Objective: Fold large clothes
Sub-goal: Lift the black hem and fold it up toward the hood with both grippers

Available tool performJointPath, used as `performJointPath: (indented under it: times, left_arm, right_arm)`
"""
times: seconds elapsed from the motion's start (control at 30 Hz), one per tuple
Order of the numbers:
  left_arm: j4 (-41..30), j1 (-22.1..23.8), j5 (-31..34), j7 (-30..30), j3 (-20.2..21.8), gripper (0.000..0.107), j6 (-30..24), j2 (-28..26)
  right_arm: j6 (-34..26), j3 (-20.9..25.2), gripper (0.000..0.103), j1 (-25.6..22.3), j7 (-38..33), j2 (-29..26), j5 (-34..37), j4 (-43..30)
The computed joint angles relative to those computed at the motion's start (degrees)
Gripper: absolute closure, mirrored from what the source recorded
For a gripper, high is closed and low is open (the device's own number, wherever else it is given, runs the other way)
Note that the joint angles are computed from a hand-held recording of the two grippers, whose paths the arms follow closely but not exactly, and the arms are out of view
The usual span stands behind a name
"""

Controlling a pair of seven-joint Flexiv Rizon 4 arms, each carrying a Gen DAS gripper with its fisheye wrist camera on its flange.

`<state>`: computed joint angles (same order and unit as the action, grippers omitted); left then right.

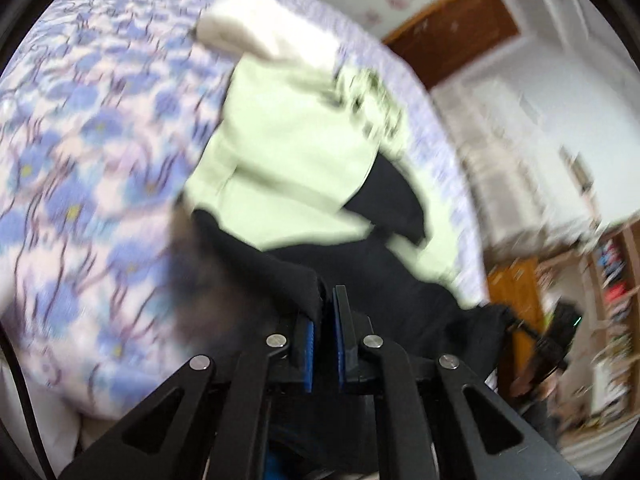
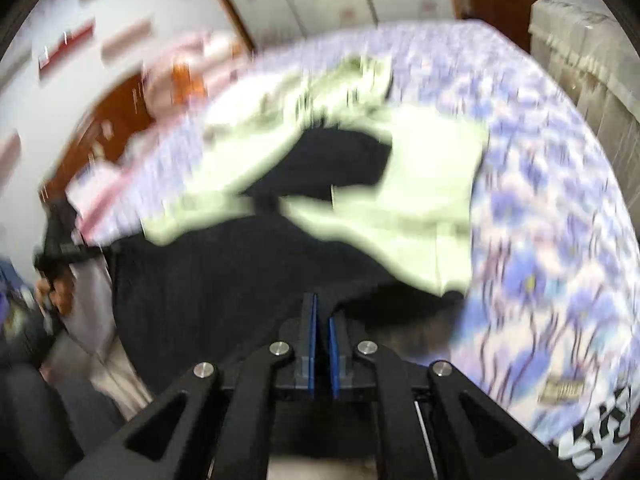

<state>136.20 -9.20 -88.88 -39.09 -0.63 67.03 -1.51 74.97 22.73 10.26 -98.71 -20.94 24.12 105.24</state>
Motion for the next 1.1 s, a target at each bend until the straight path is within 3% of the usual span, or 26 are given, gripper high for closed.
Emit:
performJointPath:
  times: [0.1,0.2,0.37,0.43,0.5,0.53,0.6,0.77,0.9,1.1]
  left_arm:
    - [-6.11,0.29,-5.45,1.26,-0.74,0.101,3.12,-2.74]
    - [-14.30,1.59,-3.63,-3.30,-1.43,0.101,6.43,-9.62]
    - [-21.90,5.66,11.02,-17.50,-1.48,0.099,9.46,-18.73]
    - [-24.61,7.35,18.95,-25.20,-0.67,0.091,7.99,-22.37]
    - [-27.15,8.44,24.35,-30.50,-0.12,0.079,7.10,-25.57]
    - [-28.23,8.74,26.92,-32.44,0.26,0.067,7.11,-26.76]
    - [-30.22,8.98,31.80,-35.18,0.92,0.057,7.92,-29.01]
    - [-33.66,9.31,43.95,-38.53,2.59,0.055,6.96,-31.94]
    - [-34.78,6.98,55.76,-39.61,6.06,0.055,6.56,-32.82]
    - [-34.91,3.19,71.18,-39.38,10.32,0.054,7.46,-33.64]
  right_arm:
    - [2.60,-0.91,0.098,-0.12,1.76,-2.12,0.56,-4.16]
    - [4.00,-5.41,0.098,2.76,10.85,-5.96,-3.21,-8.77]
    - [2.05,-13.62,0.094,6.60,30.17,-13.20,-7.81,-15.73]
    - [-2.50,-14.84,0.086,6.26,36.03,-16.15,-9.32,-19.72]
    - [-5.56,-15.68,0.070,6.32,39.77,-18.57,-11.86,-22.55]
    - [-6.12,-16.08,0.069,6.51,40.93,-19.69,-13.36,-23.50]
    - [-7.43,-15.46,0.068,5.93,41.78,-21.25,-15.60,-25.07]
    - [-9.26,-14.90,0.068,5.66,41.86,-23.83,-22.66,-27.02]
    - [-9.49,-16.03,0.068,7.10,40.01,-24.11,-28.56,-25.76]
    - [-6.43,-23.91,0.068,14.05,38.72,-22.78,-42.72,-19.25]
